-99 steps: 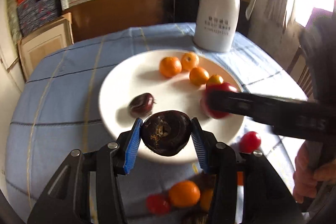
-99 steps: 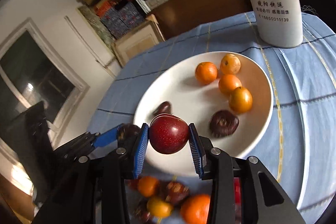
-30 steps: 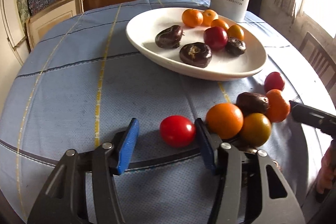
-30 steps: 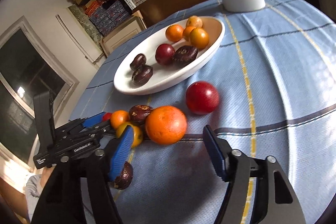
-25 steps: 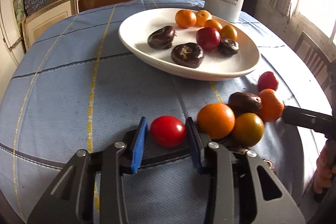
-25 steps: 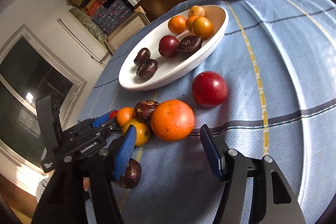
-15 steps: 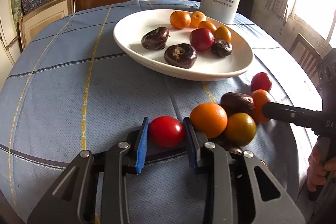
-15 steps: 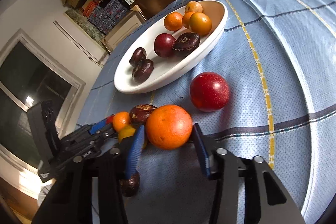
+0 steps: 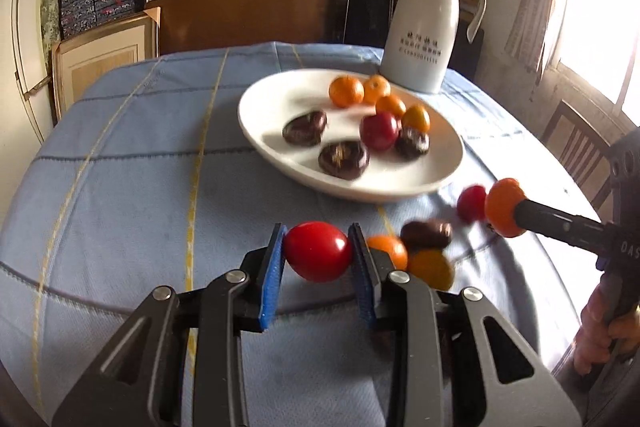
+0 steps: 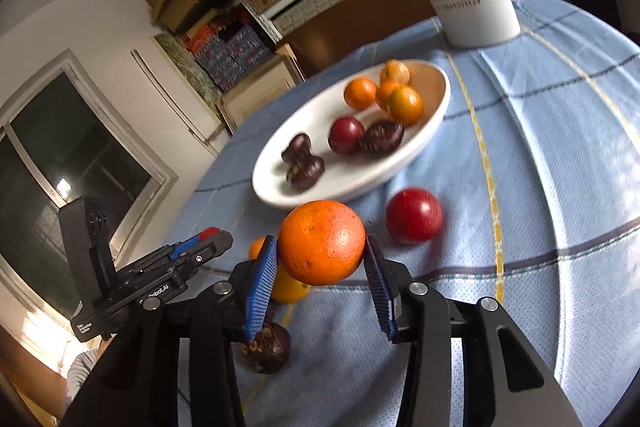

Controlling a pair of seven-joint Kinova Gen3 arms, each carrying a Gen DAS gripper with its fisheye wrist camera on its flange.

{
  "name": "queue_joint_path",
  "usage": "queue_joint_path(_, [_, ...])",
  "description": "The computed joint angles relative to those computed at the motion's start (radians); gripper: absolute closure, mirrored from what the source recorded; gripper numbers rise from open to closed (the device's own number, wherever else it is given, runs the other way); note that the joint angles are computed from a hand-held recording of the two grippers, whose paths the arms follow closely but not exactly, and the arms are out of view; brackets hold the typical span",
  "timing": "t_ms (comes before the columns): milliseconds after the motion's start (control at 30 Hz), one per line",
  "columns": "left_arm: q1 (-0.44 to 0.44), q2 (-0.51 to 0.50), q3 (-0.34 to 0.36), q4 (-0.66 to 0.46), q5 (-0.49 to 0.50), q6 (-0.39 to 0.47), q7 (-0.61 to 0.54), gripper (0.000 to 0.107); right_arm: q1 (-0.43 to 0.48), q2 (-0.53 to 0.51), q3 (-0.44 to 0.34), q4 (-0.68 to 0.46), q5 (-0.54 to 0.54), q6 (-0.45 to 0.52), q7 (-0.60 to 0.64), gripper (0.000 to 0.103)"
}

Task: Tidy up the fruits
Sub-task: 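Lower the tomato and large orange onto the plate and open both tools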

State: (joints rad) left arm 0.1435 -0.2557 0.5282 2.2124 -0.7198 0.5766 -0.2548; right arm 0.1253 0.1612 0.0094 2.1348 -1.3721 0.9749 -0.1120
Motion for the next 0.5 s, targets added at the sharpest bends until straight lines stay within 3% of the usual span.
queue_joint_path(100, [0.014,0.034,-0.059,-0.063,0.021,0.028,-0.092,0.077,-0.015,0.009,-0.008,-0.073,0.04,0.013,-0.077,0.059])
queue_joint_path(233, [0.037,0.103,-0.15,-0.169,0.04,0.051,-0.213,0.077,-0.071,0.015,-0.042,-0.169,0.105,-0.057,-0.177,0.059])
queue_joint_path(500, [0.077,0.351,-0.288,-0.397,0.079,0.056,-0.423,0.077,-0.155,0.074,-0.123,-0.279,0.257,-0.203,-0.288,0.059])
